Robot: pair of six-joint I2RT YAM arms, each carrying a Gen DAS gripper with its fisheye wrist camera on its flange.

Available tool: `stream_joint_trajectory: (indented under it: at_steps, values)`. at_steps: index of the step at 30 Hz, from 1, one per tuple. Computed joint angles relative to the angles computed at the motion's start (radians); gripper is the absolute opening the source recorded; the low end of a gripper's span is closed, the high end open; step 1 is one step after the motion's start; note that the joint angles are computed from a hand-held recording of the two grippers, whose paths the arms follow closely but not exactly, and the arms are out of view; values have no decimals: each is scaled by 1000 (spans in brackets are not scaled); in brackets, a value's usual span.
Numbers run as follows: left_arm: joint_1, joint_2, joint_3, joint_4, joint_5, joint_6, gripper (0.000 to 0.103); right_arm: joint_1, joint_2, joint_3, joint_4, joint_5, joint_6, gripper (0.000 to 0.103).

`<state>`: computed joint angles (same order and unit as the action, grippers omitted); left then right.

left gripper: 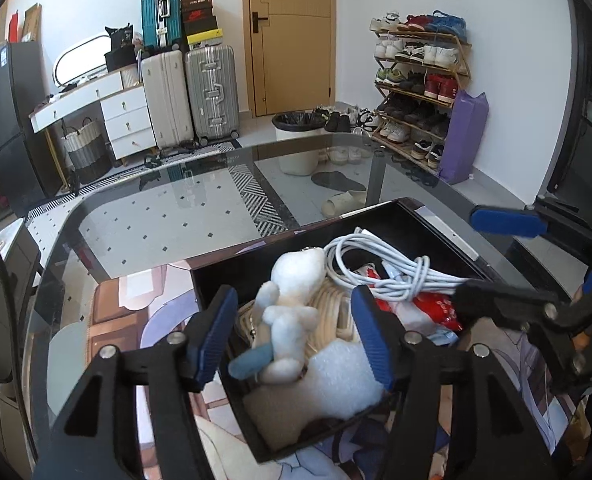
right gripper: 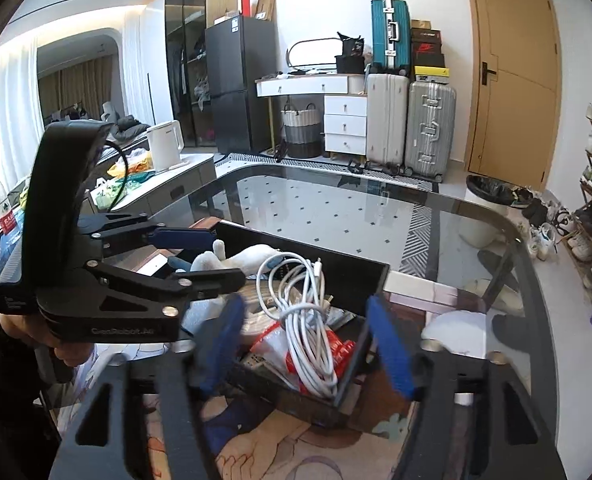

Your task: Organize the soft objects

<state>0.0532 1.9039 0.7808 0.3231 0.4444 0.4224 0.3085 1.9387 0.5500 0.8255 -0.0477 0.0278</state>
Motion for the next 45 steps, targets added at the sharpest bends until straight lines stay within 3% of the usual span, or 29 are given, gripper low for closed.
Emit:
stream_joint_trajectory:
  at_steps: [1, 3, 4, 6, 7, 12, 26, 36, 45]
  values:
    - [2, -9, -9, 3, -1, 2, 65, -1, -2, -16, 25, 2, 8, 92]
    - [5, -29, -41, 38, -5, -13, 83, -6, -11, -44, 53, -7, 25, 98]
    - [11, -39, -60, 62, -2, -23, 87, -5, -15, -54, 59, -5, 31, 101]
    - [27, -56, -93, 103, 3, -42, 101, 1, -19, -77, 89, 11, 40, 102]
    - [35, -61, -103, 116, 7, -52, 102, 5, -18, -91, 106, 16, 45, 102]
    - [79, -78, -143, 153, 34, -81, 103, 23, -15, -148, 187, 36, 62, 102]
    - [153, -11, -285, 410, 58, -108, 103, 109, 68, -236, 468, 120, 93, 102]
    - [157, 44, -328, 563, 65, -131, 103, 117, 152, -217, 539, 128, 103, 102]
    - [168, 48, -330, 580, 76, -153, 103, 110, 170, -241, 607, 126, 121, 102]
